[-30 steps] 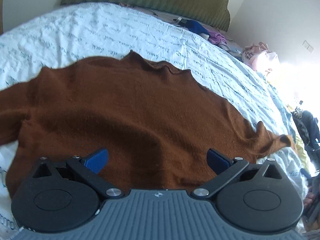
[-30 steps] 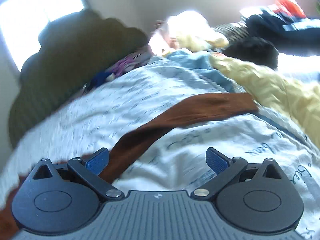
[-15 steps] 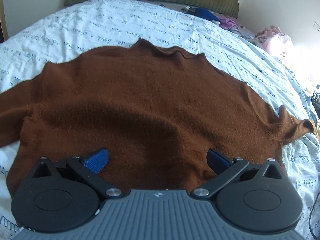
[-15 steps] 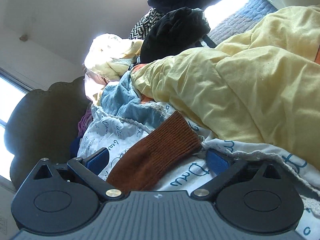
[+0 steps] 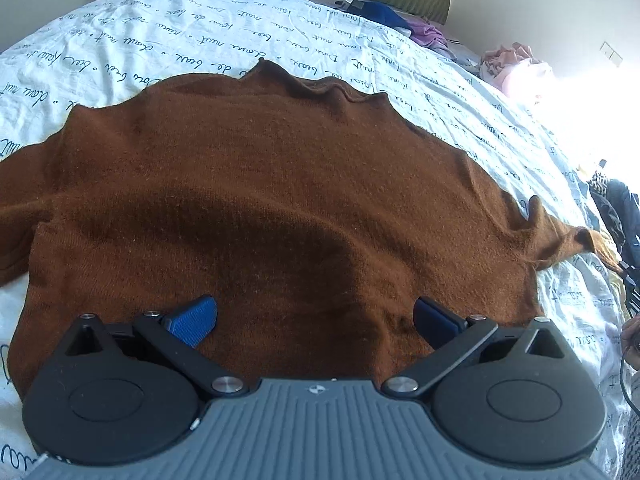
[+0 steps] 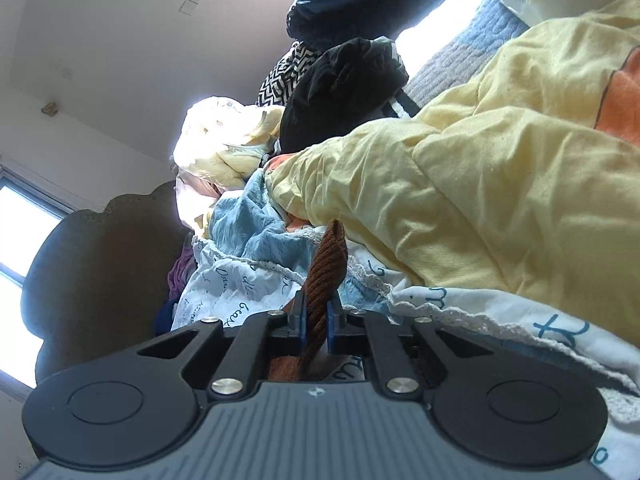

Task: Fold small clothes
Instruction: 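Grasp the sweater sleeve cuff with the right gripper and lift it, then fold the held sleeve across the sweater body and release it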

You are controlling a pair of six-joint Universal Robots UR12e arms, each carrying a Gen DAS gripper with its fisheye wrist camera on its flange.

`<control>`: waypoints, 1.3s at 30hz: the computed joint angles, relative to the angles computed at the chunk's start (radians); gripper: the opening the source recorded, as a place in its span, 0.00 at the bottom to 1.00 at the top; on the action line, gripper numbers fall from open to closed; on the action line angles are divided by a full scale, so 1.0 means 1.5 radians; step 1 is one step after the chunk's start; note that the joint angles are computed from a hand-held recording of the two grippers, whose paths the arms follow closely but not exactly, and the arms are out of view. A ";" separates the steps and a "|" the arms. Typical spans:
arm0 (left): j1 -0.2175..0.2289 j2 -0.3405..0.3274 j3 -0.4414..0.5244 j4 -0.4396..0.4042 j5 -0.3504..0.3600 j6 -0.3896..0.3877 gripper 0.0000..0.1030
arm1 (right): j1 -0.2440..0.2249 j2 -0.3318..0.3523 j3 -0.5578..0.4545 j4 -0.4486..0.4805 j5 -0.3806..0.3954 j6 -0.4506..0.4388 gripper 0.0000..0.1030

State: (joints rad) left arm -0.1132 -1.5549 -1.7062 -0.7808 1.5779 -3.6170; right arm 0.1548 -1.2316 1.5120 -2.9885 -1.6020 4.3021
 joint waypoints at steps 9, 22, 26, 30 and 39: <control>0.021 0.035 -0.035 0.023 -0.064 0.037 1.00 | 0.007 -0.070 0.010 0.059 -0.073 -0.087 0.08; 0.009 0.054 -0.030 -0.016 -0.024 0.081 1.00 | 0.017 -0.102 -0.002 0.044 -0.069 -0.159 0.08; -0.004 0.056 -0.022 -0.053 0.026 0.019 1.00 | 0.021 -0.094 -0.015 0.004 0.006 -0.199 0.08; -0.013 0.068 -0.022 -0.084 0.081 -0.040 1.00 | 0.048 -0.042 -0.088 -0.026 0.139 -0.251 0.08; -0.015 0.114 -0.028 -0.146 0.230 -0.137 1.00 | 0.166 0.158 -0.372 0.039 0.440 -0.305 0.08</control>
